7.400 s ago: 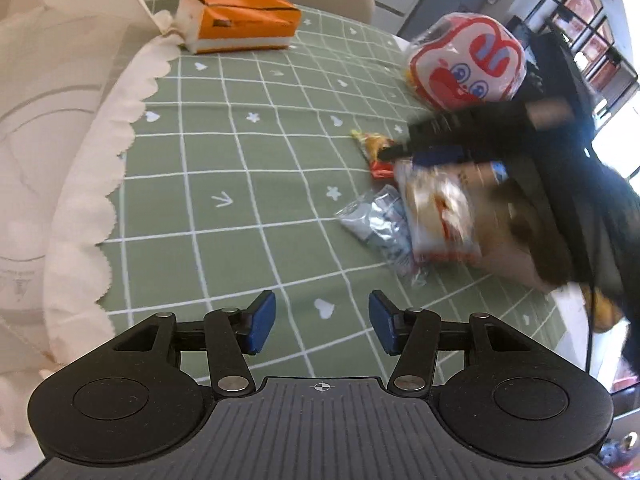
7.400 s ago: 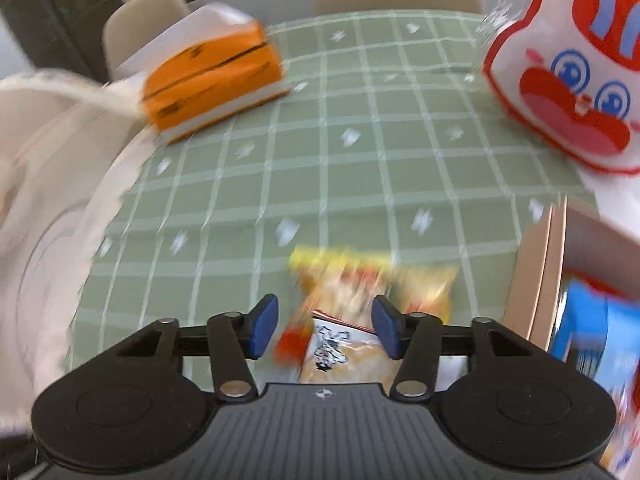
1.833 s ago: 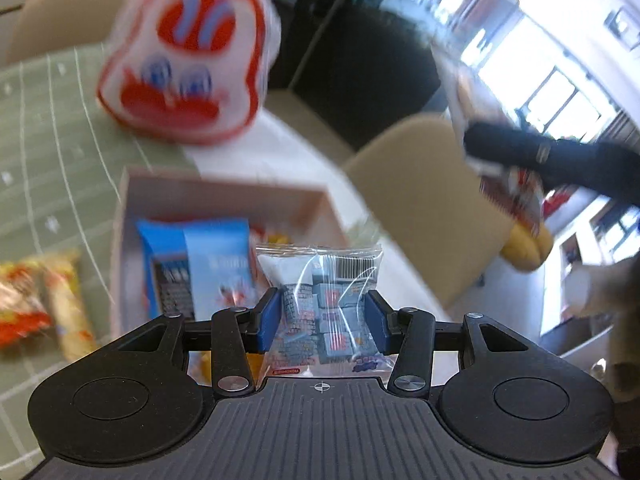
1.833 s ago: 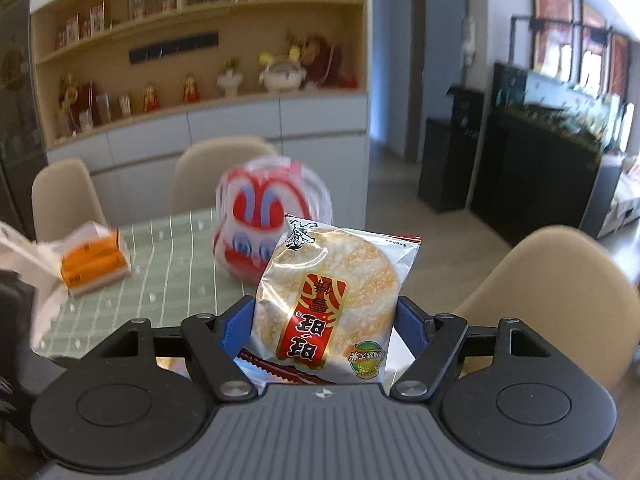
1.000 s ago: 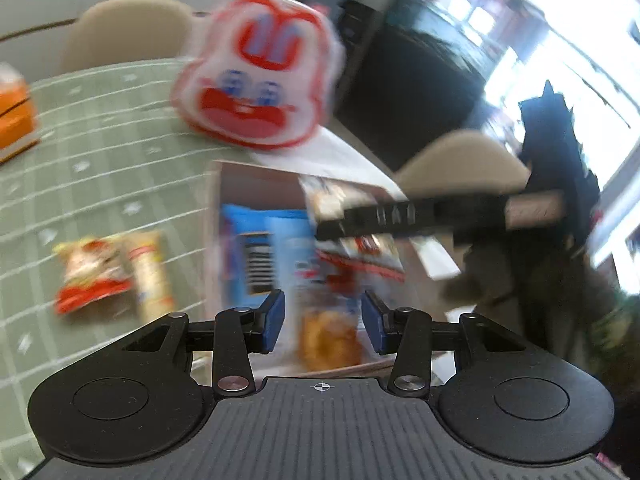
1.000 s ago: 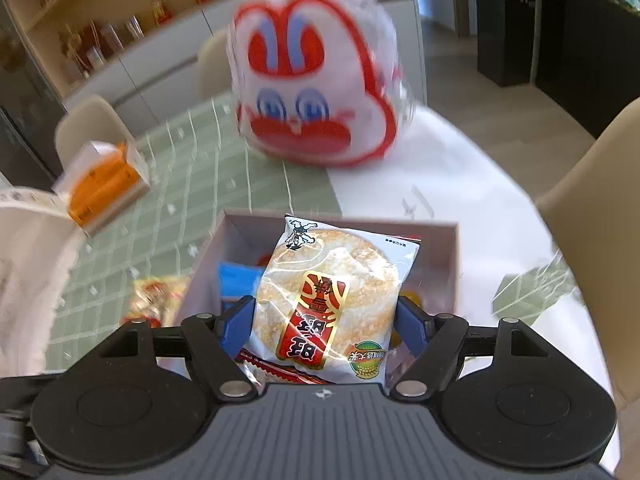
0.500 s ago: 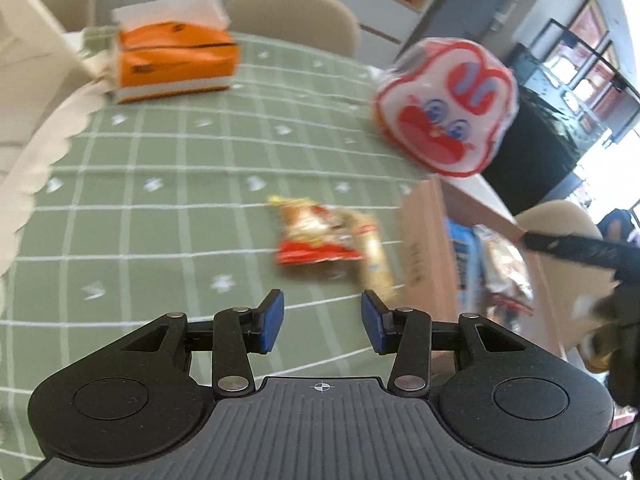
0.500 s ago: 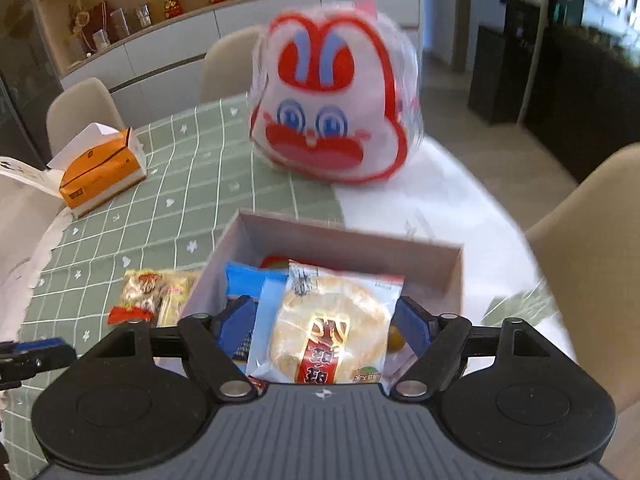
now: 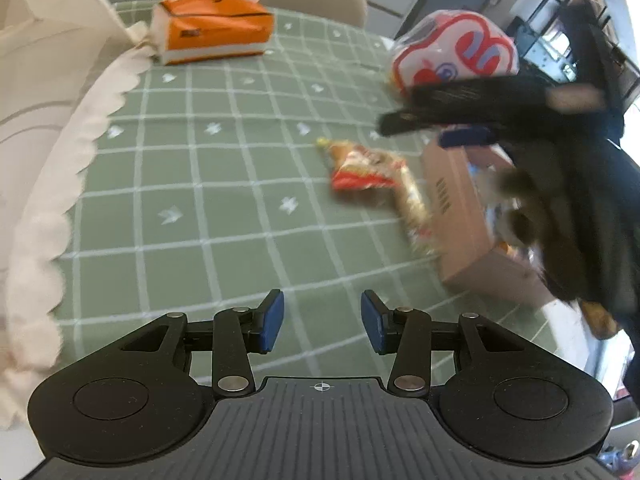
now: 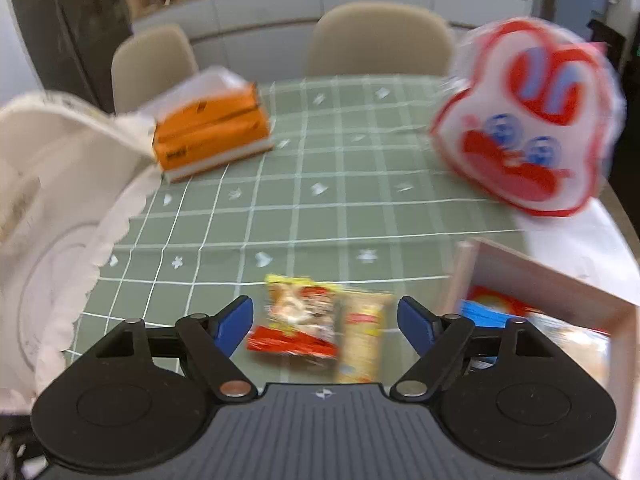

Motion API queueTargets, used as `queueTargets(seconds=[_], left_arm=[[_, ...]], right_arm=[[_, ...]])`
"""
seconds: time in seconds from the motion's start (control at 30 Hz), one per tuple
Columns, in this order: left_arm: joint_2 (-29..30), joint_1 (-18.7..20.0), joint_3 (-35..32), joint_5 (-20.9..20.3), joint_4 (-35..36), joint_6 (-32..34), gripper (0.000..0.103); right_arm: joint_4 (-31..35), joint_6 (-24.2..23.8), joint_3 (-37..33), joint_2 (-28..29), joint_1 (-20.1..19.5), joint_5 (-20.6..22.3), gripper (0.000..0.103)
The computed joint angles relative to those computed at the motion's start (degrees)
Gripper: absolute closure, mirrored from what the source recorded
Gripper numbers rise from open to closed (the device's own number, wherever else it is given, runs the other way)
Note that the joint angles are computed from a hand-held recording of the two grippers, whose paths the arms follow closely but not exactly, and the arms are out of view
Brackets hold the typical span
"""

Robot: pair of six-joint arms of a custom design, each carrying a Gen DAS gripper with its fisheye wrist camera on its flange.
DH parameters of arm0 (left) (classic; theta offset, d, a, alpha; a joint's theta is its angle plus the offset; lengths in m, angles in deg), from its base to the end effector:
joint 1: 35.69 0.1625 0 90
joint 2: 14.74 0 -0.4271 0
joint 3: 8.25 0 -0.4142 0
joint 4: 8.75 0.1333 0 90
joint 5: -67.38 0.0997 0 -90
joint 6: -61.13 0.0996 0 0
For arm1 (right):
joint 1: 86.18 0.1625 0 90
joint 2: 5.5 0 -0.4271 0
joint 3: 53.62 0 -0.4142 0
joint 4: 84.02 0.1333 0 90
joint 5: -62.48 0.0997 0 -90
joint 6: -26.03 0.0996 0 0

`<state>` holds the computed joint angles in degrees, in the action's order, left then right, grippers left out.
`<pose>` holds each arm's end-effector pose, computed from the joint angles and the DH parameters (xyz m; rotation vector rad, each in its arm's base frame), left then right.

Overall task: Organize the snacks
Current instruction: 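Release both packets into the pink box and open both grippers, then grasp the yellow-red snack bag with the right while the left grasps the cereal bar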

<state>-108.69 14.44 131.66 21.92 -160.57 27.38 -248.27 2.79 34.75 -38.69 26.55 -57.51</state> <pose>-0.0837 -0.4171 0.2498 -0.0091 2.5337 -0.9028 0.3538 -0.6284 0.0073 0.9026 -2.4259 0.4313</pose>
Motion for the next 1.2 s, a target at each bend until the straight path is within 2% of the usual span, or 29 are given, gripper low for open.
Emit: queueTargets(seconds=[0.17,0.27,0.37,0.43,0.53,0.67,0.77,0.9,1.03,1.1,1.2], left_arm=[[-6.52,-0.77,2.22,1.16,6.29,-3.02,0.056],[-9.46,-0.81,2.79,1.73,8.80,-3.58,0.056],[-10.76,-0.66,2.92,2.03,9.74,-3.35,0.056],[-10.67,-0.31,2.81,1.78,9.31,-2.44,0.056],[-9.17,0.48,2.31,0.67,7.44,-0.60,0.056],[-5.79,2.22,0.97,-1.27,2.95,1.60,0.056],[-2.03,4.23,-0.69,-4.21,-2.84,3.09,0.056],[5.90,7.47,-4.94,-11.25,-10.96,5.58,0.056],[15.23,8.91,-11.14,-14.53,-14.69,8.28,0.056],[20.24,9.38,-15.08,-14.55,-15.59,10.52,0.056],[26.56,9.15,-20.83,-9.57,-13.31,13.60,0.056]], right_arm=[[3.45,2.52,-6.35,6.98,0.14,-4.01,0.030],[3.01,3.41,-6.44,8.51,0.11,-6.28,0.032],[1.38,4.55,-4.57,8.15,-0.06,-6.74,0.043],[0.60,5.00,-2.71,6.92,0.11,-6.56,0.045],[-2.74,2.96,3.28,2.87,0.31,-3.71,0.046],[-5.62,2.30,13.19,-5.49,-0.10,2.38,0.046],[-8.67,2.21,20.36,-11.32,0.03,4.06,0.046],[-13.93,1.36,28.07,-16.29,0.06,1.36,0.046],[-16.79,1.17,33.16,-19.42,-1.45,-0.97,0.046],[-18.05,1.53,35.09,-20.54,-2.56,-1.70,0.046],[-21.73,-0.73,37.61,-21.39,-3.70,-3.98,0.046]])
